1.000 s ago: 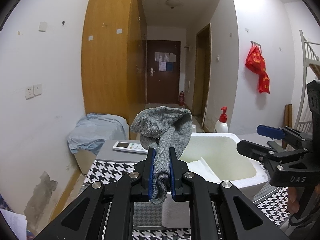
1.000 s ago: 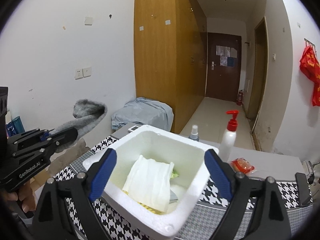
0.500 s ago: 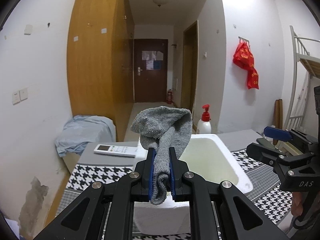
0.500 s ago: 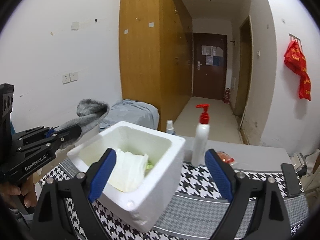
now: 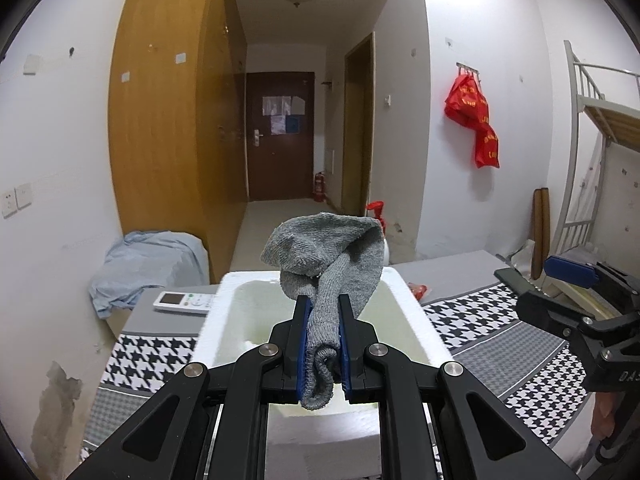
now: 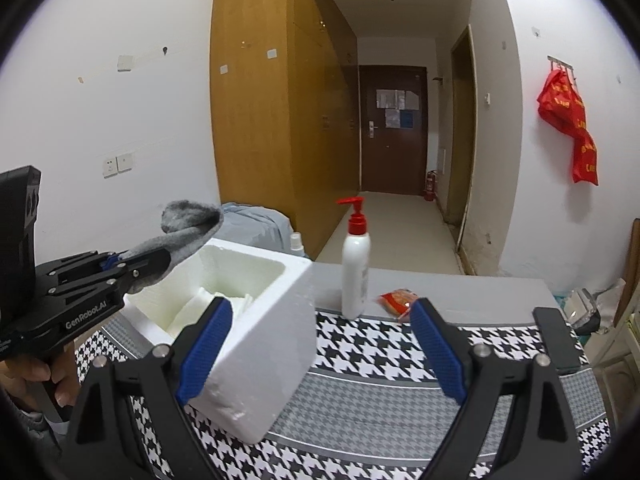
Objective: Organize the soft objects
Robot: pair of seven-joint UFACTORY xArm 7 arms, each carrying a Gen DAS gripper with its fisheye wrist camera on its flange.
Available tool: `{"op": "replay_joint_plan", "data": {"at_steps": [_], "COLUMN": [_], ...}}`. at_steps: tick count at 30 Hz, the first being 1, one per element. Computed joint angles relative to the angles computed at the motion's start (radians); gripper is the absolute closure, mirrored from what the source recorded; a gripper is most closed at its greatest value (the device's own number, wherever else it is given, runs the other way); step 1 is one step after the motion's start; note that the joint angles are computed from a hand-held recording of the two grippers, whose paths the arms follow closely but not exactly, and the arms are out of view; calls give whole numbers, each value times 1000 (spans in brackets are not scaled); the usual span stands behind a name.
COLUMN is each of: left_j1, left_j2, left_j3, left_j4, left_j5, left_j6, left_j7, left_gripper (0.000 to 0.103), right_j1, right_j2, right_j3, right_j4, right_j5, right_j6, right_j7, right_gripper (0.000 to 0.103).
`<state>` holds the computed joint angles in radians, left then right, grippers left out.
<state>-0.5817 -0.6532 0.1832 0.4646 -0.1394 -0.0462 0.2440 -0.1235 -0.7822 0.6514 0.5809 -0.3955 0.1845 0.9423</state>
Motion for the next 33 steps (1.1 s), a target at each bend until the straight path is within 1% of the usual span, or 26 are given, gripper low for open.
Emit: {"op": "replay_joint_plan", "data": {"at_steps": [4, 11, 13, 15, 21, 23, 24, 25, 26, 27, 28, 30, 31, 33], "left_j1": [-1, -13, -3, -10, 28, 44, 58, 59, 68, 80, 98, 117, 131, 161], "left_j2": [26, 59, 73, 81, 107, 117, 120, 121, 119, 121, 119, 112, 111, 108], "left_j3": [-16, -23, -31, -26, -60, -73, -84, -86, -99, -109, -125, -137, -147, -168], "left_j4": [10, 31, 39, 44, 55, 59, 60, 60, 59, 59, 54, 44, 42, 34], "left_j5": [0, 3, 4, 5, 10, 15, 20, 23, 24, 26, 30, 38, 44, 56], "left_j6": [-6, -9, -15, -16, -19, -22, -22, -23, -25, -33, -46, -69, -72, -89], "left_j7": [-12, -26, -33, -35, -61, -71, -76, -79, -89, -98, -110, -130, -141, -165], "left_gripper": [89, 89, 89, 89, 89, 86, 78, 67, 59, 39, 24, 14, 6, 1], "right_j1": [17, 24, 23, 24, 29, 30, 30, 30, 30, 31, 31, 31, 32, 35], "right_j2": [-25, -47, -47, -45, -49, -52, -53, -54, -55, -56, -56, -57, -57, -60], "right_j3": [-21, -30, -29, -29, -34, -34, -35, -36, -38, -39, -40, -41, -42, -44], "right_j4": [-29, -52, -54, -56, -64, -66, -68, -70, -72, -74, -74, -74, -75, -78], "right_j5": [4, 11, 12, 13, 16, 17, 18, 19, 20, 21, 22, 23, 24, 26], "right_j6": [3, 10, 11, 7, 8, 8, 8, 6, 2, 0, -1, -1, -2, -6], "right_j7": [-2, -2, -2, -2, -3, -2, -2, -1, 0, 0, 0, -3, -4, -6], "right_gripper": [10, 10, 10, 10, 10, 10, 10, 10, 10, 10, 10, 10, 10, 10]}}
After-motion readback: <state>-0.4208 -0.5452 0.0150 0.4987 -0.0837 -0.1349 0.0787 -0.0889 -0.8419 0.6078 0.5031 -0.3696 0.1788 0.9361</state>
